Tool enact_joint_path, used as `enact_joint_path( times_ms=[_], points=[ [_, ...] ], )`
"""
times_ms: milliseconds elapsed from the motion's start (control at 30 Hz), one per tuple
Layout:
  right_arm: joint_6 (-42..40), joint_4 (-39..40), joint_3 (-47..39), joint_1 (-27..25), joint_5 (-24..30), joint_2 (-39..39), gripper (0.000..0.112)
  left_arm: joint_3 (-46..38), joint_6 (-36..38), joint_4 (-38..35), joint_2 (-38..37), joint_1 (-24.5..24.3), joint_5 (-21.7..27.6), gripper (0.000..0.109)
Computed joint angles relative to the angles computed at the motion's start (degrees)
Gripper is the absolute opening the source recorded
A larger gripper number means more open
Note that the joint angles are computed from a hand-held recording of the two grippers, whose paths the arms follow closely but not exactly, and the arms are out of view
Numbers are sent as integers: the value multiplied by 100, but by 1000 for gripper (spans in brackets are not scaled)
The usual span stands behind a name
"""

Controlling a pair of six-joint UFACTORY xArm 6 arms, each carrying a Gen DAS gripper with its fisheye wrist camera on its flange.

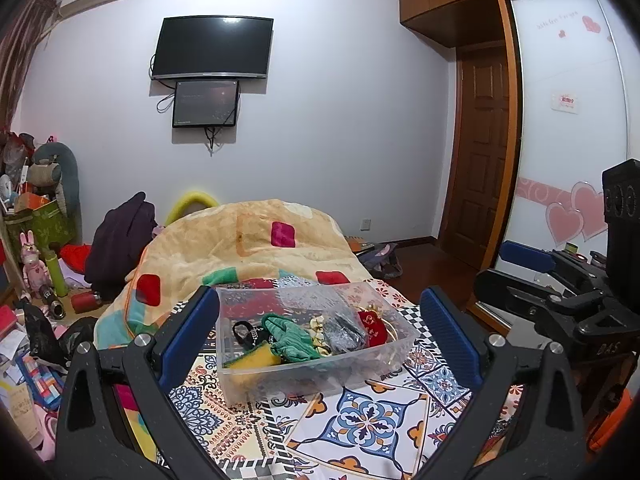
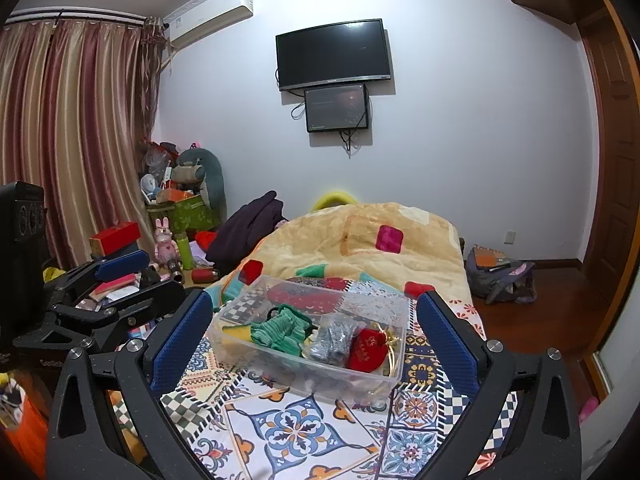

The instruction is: Organize soft objects

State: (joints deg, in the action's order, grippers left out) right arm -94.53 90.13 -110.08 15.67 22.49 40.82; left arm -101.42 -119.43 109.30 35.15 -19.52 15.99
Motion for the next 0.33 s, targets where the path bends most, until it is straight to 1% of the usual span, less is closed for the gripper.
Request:
enact_joint_path(
  times_ms=[333],
  points=[
    [241,-238,-172,-6,-7,146,103,-37,252,-204,58,-49,65,102]
  ],
)
